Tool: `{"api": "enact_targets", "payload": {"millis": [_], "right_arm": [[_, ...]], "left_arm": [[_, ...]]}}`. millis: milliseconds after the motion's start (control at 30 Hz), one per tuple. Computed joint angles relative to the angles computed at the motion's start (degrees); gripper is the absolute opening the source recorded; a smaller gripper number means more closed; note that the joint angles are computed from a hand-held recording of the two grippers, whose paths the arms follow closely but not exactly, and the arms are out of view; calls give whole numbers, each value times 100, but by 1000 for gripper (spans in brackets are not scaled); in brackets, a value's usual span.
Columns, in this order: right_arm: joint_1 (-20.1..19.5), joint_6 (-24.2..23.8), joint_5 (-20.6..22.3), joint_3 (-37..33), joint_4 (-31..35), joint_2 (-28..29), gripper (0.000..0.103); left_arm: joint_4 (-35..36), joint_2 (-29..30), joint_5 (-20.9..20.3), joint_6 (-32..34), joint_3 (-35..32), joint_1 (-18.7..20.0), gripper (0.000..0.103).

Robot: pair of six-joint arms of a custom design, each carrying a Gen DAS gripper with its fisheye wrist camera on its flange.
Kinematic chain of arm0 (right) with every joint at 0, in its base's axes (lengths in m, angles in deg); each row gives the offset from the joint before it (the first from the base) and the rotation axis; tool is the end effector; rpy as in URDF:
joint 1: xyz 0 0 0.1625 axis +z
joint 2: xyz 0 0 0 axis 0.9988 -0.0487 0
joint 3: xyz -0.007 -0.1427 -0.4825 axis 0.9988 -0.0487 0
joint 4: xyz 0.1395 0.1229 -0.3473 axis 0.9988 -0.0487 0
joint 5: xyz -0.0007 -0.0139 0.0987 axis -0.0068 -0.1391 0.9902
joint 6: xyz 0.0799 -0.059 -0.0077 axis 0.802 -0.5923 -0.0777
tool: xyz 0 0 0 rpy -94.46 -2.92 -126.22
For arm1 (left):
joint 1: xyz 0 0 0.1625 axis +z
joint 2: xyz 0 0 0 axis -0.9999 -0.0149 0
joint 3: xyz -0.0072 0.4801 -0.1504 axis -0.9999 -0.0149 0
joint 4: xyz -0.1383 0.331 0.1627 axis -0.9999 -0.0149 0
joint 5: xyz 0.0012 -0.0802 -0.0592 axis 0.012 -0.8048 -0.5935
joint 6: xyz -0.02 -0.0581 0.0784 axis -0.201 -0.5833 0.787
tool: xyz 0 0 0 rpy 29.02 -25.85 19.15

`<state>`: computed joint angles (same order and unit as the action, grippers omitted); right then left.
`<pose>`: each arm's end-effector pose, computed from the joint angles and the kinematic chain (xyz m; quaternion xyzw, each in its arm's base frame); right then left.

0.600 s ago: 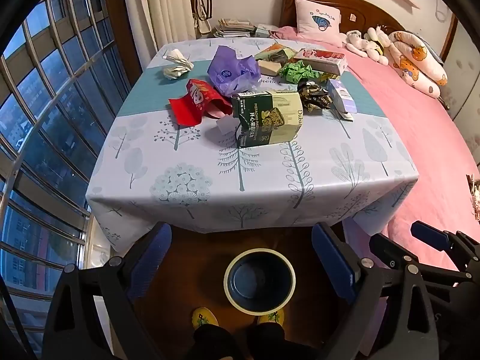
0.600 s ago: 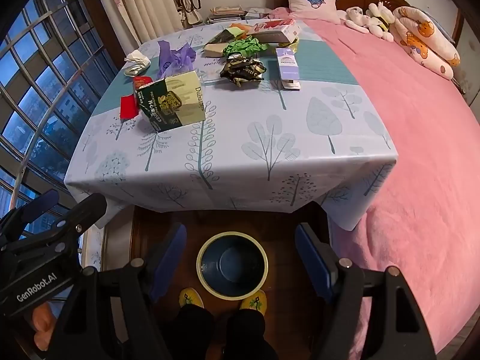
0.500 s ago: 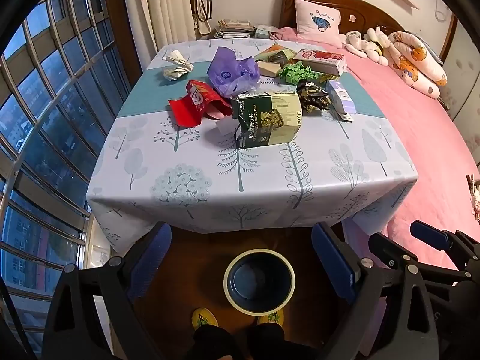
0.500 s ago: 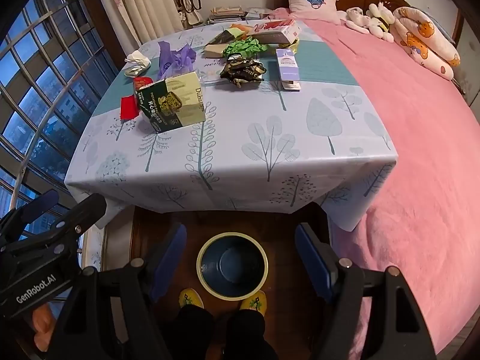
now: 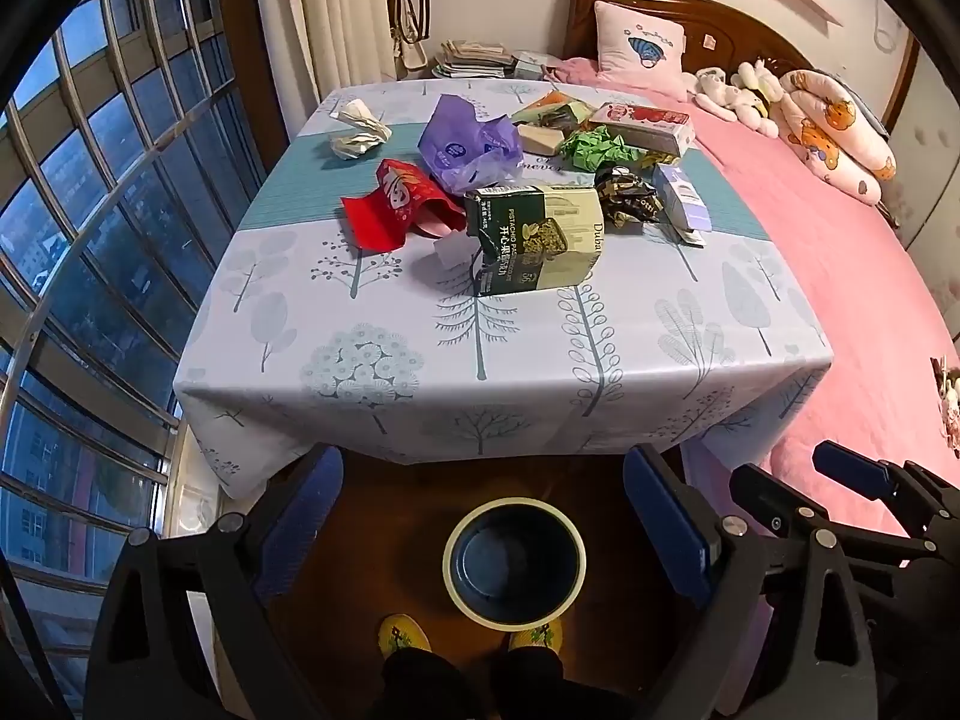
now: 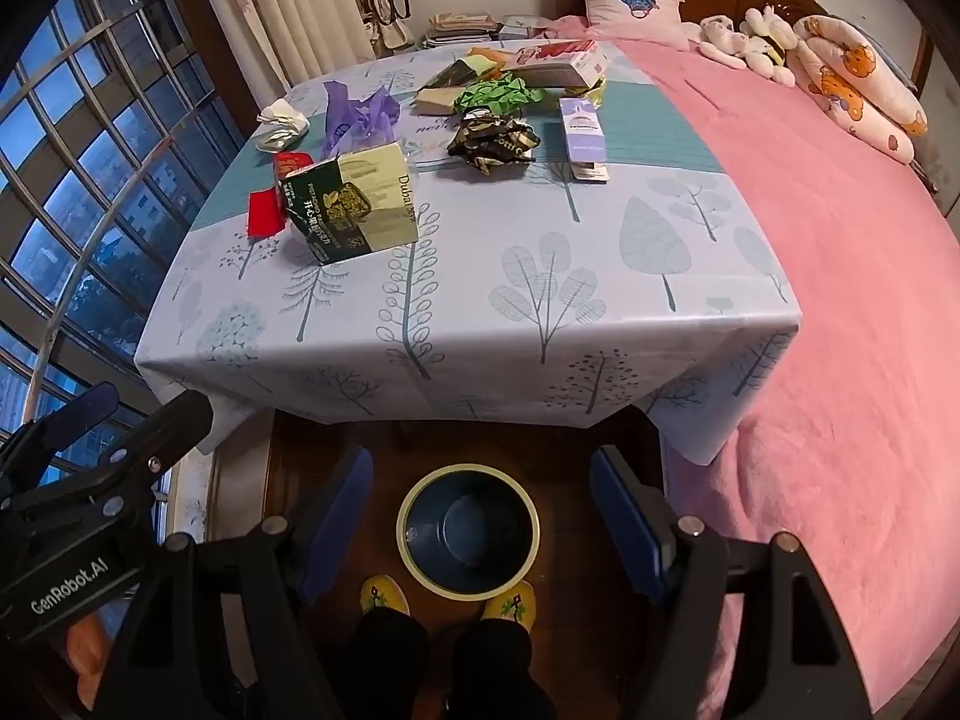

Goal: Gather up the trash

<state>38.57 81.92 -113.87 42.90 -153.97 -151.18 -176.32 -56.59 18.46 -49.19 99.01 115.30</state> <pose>0.3668 -0.4251 0.5618 -0.2091 -0.8443 0.3170 0.3781 -0.6633 -0.5307 0.2747 0.3787 0.8837 -0.1150 0.2498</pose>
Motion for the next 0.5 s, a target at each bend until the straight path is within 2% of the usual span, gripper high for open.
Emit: {"api": "enact_targets", "payload": {"millis": [500], "right_arm": [[-30,-139,68,79,-168,-48,76]], "left_arm": [[-44,-48,-47,-126,131,16,94]]}}
